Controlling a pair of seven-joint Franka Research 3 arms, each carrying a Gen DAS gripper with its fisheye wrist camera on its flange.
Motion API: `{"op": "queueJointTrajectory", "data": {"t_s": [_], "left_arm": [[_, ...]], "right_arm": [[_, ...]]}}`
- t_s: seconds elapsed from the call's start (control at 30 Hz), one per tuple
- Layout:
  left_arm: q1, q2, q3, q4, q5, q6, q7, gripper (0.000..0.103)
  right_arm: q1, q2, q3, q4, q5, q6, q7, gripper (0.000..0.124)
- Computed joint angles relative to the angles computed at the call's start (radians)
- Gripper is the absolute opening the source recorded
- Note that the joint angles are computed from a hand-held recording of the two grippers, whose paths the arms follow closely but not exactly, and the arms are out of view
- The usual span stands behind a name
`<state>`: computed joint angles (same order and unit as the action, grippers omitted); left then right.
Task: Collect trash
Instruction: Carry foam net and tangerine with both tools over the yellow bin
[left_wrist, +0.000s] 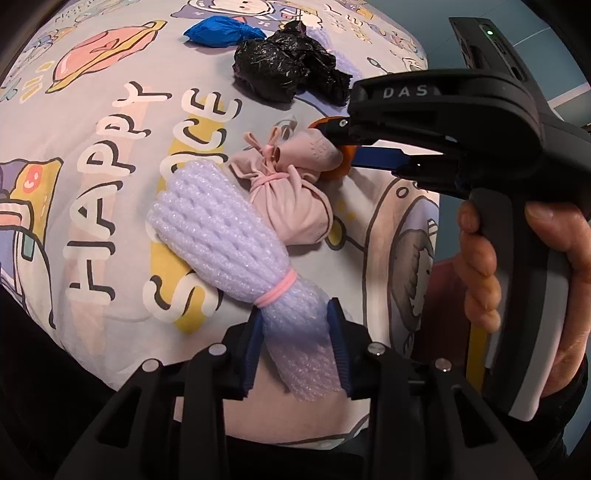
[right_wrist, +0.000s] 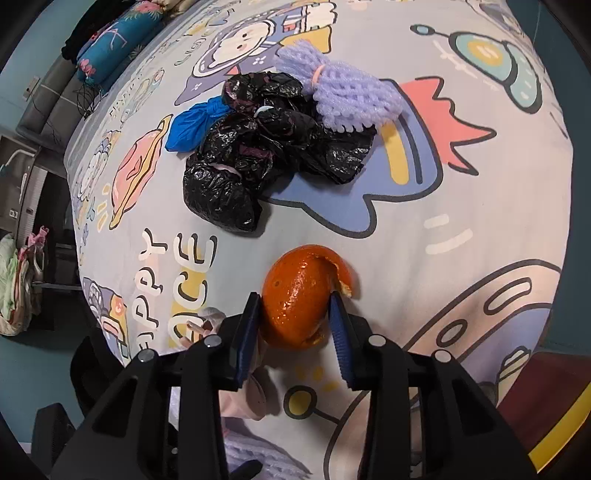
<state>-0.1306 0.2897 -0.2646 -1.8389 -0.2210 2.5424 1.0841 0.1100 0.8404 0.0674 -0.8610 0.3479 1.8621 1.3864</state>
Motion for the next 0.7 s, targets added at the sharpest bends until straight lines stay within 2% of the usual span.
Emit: {"op": "queueJointTrajectory", "data": {"t_s": [0.3, 0.53, 0.7], "left_arm": [[0.001, -0.075, 0.012, -0.064, 0.009, 0.031, 0.029, 0.031], [0.01, -0.129, 0.03, -0.117, -0.013, 0.046, 0.038, 0.031], [-0.001, -0.141, 0.053, -0.122, 0.066, 0.058, -0.015, 0.031]], "right_arm": [[-0.007, -0.094, -0.002, -0.146, 0.025, 0.093, -0.028, 0.032], [-0.023, -0.151, 0.004, -0.214, 0.063, 0.124, -0.049, 0.032], [-0.031, -0.194, 0.009, -0.262, 0.092, 0.137, -0.077, 0.032]]}}
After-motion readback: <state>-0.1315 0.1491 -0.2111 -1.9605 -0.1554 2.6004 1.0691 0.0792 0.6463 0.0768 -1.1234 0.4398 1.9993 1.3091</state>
